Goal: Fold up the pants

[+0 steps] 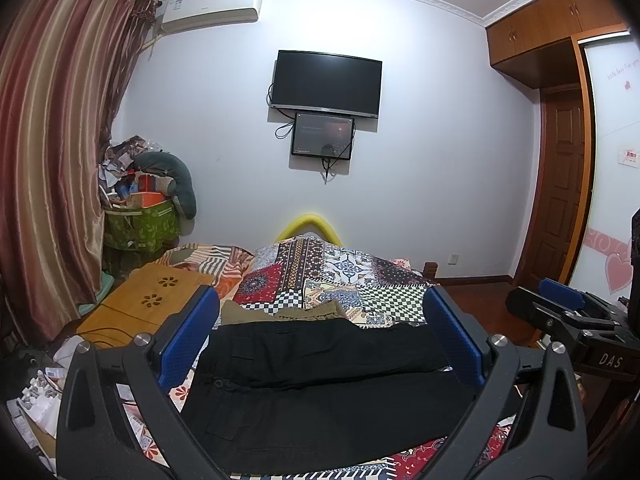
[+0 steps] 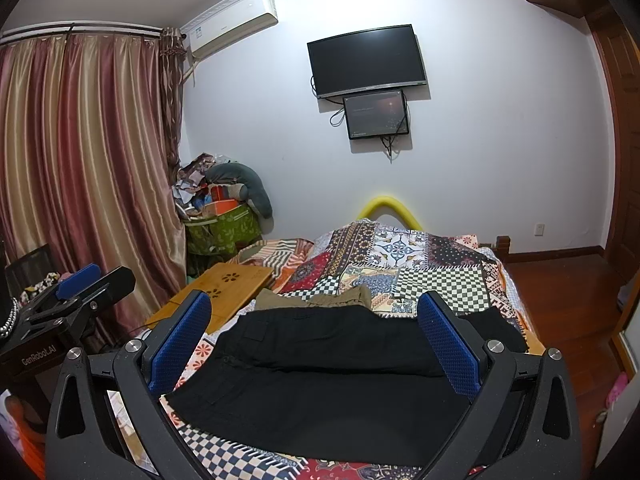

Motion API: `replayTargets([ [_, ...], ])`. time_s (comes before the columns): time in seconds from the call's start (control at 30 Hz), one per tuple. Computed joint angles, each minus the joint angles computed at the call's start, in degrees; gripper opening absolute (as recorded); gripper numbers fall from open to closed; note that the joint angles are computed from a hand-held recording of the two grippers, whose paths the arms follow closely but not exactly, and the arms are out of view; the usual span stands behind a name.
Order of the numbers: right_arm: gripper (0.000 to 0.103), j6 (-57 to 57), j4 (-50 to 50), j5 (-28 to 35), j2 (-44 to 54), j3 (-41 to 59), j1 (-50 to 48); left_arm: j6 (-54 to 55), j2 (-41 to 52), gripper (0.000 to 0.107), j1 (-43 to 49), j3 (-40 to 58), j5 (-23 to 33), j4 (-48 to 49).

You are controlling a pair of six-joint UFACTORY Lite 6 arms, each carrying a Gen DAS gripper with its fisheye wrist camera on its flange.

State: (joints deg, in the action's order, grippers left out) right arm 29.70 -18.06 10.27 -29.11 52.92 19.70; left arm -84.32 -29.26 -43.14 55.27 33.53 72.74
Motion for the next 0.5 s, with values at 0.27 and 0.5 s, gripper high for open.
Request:
replayTargets([
  [0.27, 0.103, -1.25, 1.16, -0.07, -0.05, -0.03, -0.33, -0.77, 0.73, 0.103, -0.39, 0.38, 0.17, 0.88],
  [0.5, 0.103, -2.20, 1.96, -0.28, 0.01, -0.11, -0.65, -1.06, -0.06, 0.103, -0.21, -0.62, -0.22, 1.24],
])
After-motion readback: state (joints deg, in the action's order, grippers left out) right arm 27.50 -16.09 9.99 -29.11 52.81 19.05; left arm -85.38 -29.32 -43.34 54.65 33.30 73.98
